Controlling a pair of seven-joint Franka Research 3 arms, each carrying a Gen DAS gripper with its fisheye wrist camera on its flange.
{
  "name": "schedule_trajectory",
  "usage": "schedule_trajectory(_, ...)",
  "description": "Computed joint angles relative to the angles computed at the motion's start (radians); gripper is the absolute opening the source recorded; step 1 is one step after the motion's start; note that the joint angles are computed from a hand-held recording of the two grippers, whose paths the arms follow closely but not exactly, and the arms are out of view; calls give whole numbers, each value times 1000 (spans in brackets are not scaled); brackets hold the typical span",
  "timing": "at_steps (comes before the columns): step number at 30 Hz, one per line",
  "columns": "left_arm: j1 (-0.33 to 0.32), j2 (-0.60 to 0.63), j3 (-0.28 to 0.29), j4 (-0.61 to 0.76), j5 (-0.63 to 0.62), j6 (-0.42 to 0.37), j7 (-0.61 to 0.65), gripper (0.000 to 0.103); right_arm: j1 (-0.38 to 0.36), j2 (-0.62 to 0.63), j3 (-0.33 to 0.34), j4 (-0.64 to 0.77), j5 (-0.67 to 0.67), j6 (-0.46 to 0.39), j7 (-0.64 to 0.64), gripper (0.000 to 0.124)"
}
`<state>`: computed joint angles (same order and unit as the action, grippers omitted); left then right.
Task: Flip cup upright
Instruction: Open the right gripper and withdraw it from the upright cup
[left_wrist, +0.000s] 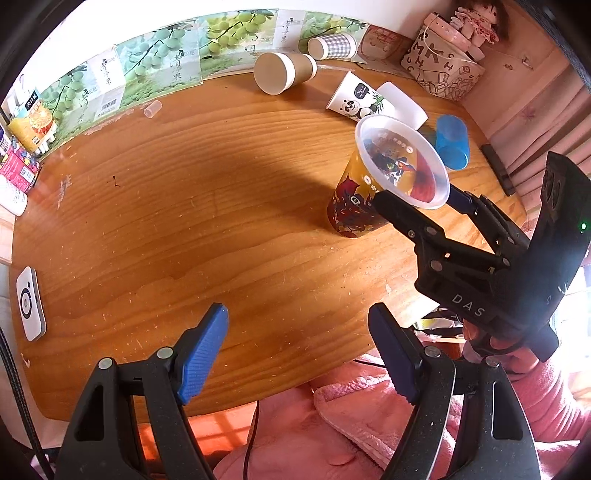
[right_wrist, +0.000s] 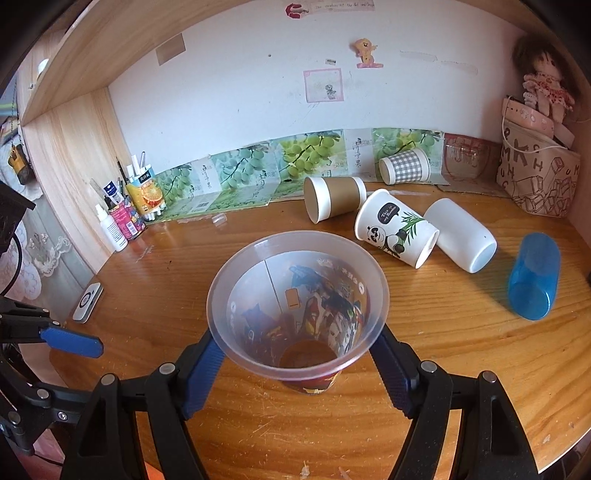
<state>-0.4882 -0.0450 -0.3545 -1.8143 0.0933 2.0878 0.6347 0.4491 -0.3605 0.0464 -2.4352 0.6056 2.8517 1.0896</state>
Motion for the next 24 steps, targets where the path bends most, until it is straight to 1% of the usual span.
schedule_trajectory(3,-4,-3,-5,-4,12,5,-28,81,14,-26,-10,-16,12,-17,-18,77)
schedule_trajectory(6,-7,-8,-7,-14,17,14,-66,81,8,-51,-6,-26,2,-37,-17,77)
schedule_trajectory(9,-7,-10,-7,-22,17,18,-117,81,-2,-80,-6,-31,-8,-83,-2,78)
schedule_trajectory(12,-6,-20,-9,-35,29,28,-190,81,-29,-117,3,-38,-41,-131,30,81)
schedule_trajectory(15,-10,-9,-18,-7,84,-27,-272,81,-56,-161,8,-46,-82,-174,52,82)
schedule_trajectory(18,-22,18,-28,42,131,-101,-345,82,-85,-193,-4,-19,-107,-278,101,83)
schedule_trajectory(22,-51,52,-39,104,185,-162,-425,82,-120,-250,-16,1,-128,-361,133,83)
schedule_trajectory(24,-73,71,-47,146,237,-201,-477,82,-123,-274,-40,20,-121,-419,127,84)
